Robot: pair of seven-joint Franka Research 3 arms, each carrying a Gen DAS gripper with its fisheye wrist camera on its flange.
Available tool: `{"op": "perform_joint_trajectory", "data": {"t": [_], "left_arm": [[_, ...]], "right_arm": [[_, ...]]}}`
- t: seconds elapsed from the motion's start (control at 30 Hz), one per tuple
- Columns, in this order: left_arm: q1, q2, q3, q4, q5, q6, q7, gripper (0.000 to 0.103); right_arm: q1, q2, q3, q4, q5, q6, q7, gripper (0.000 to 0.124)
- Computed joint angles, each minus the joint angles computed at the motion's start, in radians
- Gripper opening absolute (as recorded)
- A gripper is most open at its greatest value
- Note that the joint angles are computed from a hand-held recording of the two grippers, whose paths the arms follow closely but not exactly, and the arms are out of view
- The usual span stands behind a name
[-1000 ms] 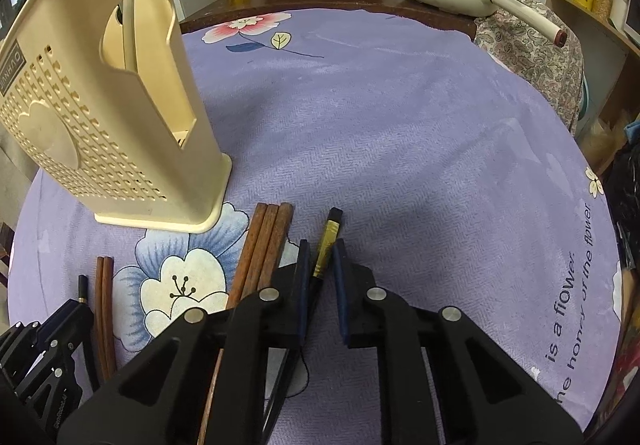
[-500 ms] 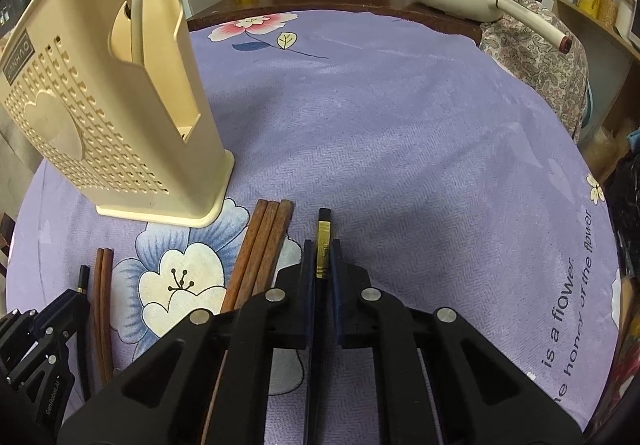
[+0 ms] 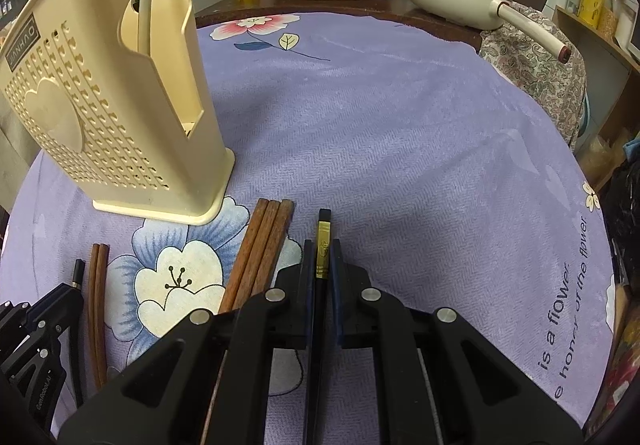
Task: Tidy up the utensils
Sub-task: 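Lift the black chopsticks off the tablecloth with both tools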
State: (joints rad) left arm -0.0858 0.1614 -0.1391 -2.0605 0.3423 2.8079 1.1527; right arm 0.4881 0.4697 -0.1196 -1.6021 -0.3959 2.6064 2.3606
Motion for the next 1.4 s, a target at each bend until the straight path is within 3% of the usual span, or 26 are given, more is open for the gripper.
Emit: {"op": "perform_joint_trajectory", "data": {"t": [0.57,0.77,1.13,1.4], "left_arm": [[-0.007,0.005,0.01,0.003,0.055,0.008,-0.052,0.008],[-0.023,0.006,0.023,0.004,0.125,0.008,-0.105,0.008],[-0.001,0.009,0.007,0.014,0.044,0.007,-0.052,0.008],[0.022,-0.038,-0.007,-0.02,-0.034,0.058,0.008,0.008]], "right_arm": [[-0.019,-0.013,0.008,-0.032,0.03,0.053,-0.021,0.008],[-0.002,-0.009,-0.009,-0.027,0.013,0.044,-0.023,0.008],[-0.028,-0.024,0.009,-0.059,0.082,0.108,-0.049,0.008],[-0.017,-0.079,-0.008,-0.126,0.077,0.194,-0.045,0.008]]}}
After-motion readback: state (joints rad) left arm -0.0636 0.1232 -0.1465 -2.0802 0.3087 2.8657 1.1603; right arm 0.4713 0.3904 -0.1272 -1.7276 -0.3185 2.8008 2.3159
